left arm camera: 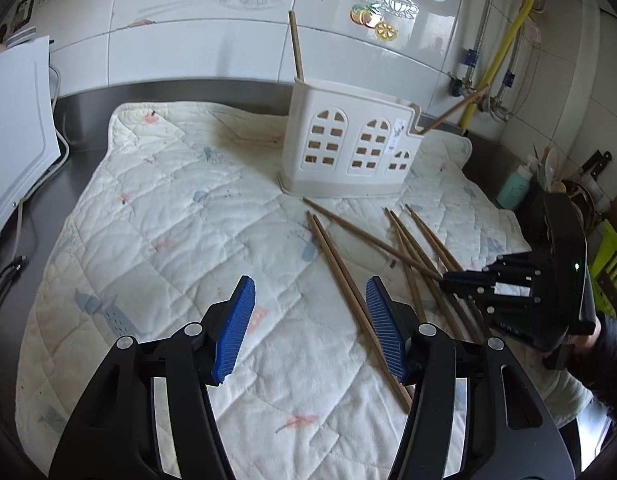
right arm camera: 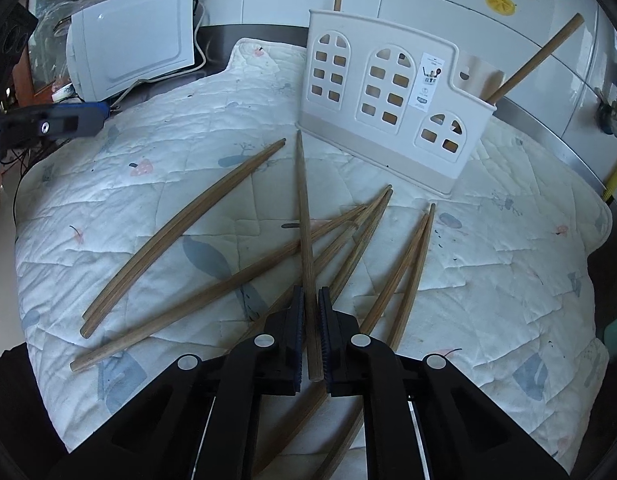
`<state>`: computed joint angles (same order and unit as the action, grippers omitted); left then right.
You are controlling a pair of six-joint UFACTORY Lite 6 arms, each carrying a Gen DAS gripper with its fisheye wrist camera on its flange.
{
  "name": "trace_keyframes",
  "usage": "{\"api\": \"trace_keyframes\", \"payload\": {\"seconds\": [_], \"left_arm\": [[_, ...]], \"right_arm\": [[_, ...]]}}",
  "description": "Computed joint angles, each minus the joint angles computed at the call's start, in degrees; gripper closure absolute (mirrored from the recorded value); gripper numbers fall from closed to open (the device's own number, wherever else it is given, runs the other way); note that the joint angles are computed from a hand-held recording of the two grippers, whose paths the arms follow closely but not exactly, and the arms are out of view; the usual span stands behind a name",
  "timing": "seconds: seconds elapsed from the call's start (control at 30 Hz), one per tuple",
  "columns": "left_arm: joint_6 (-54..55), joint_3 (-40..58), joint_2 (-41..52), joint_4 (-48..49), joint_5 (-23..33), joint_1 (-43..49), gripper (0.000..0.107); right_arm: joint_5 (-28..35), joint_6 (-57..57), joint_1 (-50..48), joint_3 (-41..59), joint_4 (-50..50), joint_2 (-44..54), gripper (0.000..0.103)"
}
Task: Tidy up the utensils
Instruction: 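Grasp another chopstick with the right tool while the left tool grasps one too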
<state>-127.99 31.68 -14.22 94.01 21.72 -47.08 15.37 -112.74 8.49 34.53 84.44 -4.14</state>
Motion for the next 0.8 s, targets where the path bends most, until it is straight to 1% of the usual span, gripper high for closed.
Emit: {"api": "trace_keyframes", "payload": {"seconds": [0.13,0.23,0.33,0.43,0.47,0.5,0.63,0.7,0.8], "left_arm": [[-4.37,-1.01,1.3,2.63,0.22,-2.39,0.051],[-7.93,-0.97,3.06,4.94,-0.05,-4.52,0.055],[-12.05,-0.86,5.12,7.42,-0.39,-6.92,0.058],[-16.08,-0.41,8.0,8.54,0.01,-9.89,0.061],[-17.43,-0.35,8.84,9.1,-0.04,-10.47,0.061],[-18.22,0.21,10.29,9.0,0.08,-11.39,0.063],[-19.32,2.36,14.5,7.26,0.59,-13.07,0.065],[-15.5,4.07,16.83,2.34,2.14,-14.09,0.065],[-13.01,5.02,18.01,-1.0,3.7,-15.26,0.066]], "right_arm": [[-0.32,-0.43,0.66,-0.06,0.4,0.08,0.096],[-0.28,-0.71,0.84,0.09,1.06,0.37,0.096],[-1.34,-3.8,1.39,-0.48,5.81,0.07,0.097],[-0.33,-4.24,0.82,-1.41,7.87,-1.19,0.097],[0.5,-2.73,0.31,-1.64,7.07,-1.79,0.097],[1.39,-0.61,-0.26,-1.8,5.75,-2.5,0.097],[3.13,4.26,-0.92,-3.52,3.33,-6.66,0.097],[3.61,7.41,-0.89,-4.22,1.41,-8.44,0.097],[4.69,9.68,-1.04,-6.15,0.14,-11.86,0.097]]}}
